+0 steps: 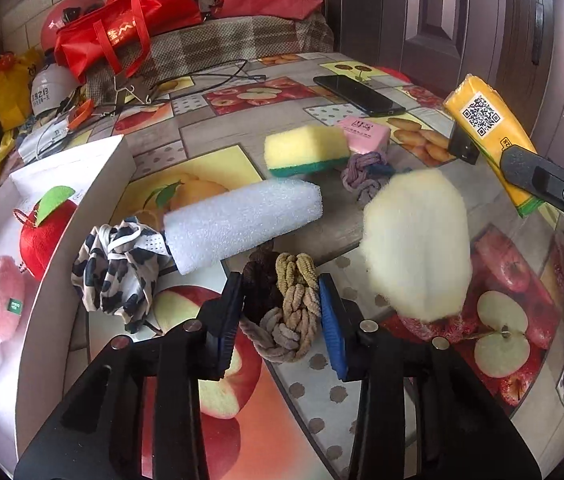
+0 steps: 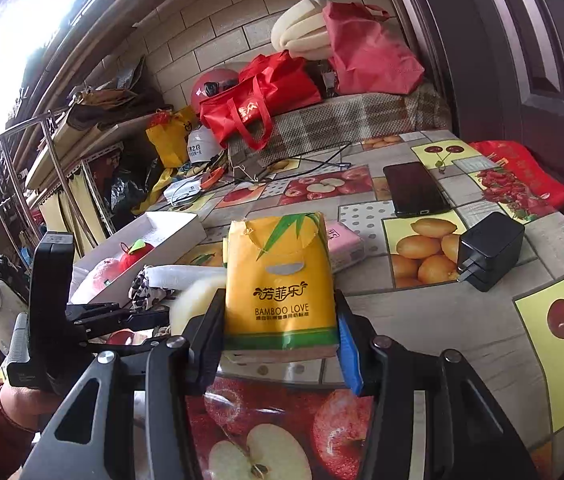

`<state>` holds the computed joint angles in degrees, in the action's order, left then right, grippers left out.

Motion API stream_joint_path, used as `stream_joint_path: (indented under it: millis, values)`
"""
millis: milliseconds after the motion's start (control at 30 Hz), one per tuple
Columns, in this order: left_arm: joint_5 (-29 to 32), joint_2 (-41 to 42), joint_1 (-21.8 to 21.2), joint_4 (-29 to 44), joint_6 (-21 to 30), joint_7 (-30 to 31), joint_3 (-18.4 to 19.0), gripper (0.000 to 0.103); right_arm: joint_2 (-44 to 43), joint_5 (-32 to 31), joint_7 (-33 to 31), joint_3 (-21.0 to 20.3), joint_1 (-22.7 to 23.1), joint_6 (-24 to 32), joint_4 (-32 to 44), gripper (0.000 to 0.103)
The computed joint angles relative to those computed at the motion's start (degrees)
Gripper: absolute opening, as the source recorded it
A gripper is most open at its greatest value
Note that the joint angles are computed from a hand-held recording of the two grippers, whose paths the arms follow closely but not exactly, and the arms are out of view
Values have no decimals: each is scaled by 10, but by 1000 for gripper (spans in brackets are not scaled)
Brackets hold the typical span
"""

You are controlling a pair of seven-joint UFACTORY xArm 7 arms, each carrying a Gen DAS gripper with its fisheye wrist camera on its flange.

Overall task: Organize soft objects
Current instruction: 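Grasp the brown rope knot toy with the left tool, then carry the rope toy and tissue pack over the white box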

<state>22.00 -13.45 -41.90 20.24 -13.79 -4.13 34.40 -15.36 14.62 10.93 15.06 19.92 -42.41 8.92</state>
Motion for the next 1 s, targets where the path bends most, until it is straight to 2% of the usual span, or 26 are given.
stream_joint_path:
  millis: [100,133,200,267,333,467,667,833,1000]
  values:
    - [-2,-33,61,-49,-80,5,-35,34,15,149,-95,90,1,-62,3,49]
    - [-17,-42,94,-68,-114,15,-66,34,23,190,-128,109,8,-80,8,49]
    - [-45,-57,147,-102,-174,36,-118,34,40,242,-183,128,23,-102,21,49]
    - [-68,-68,185,-128,-218,56,-159,34,51,260,-218,126,36,-106,32,49]
    - [-70,-78,209,-143,-243,60,-177,34,57,266,-232,116,49,-105,39,49]
    - [-23,-89,243,-159,-270,40,-163,34,74,275,-239,95,80,-101,57,49]
    - [19,-91,323,-179,-319,38,-144,35,135,307,-315,88,139,-113,119,49]
    - [80,-58,385,-156,-331,1,-91,35,187,290,-350,64,184,-106,177,49]
    - [89,4,443,-116,-357,-15,-77,35,242,277,-369,43,220,-92,248,49]
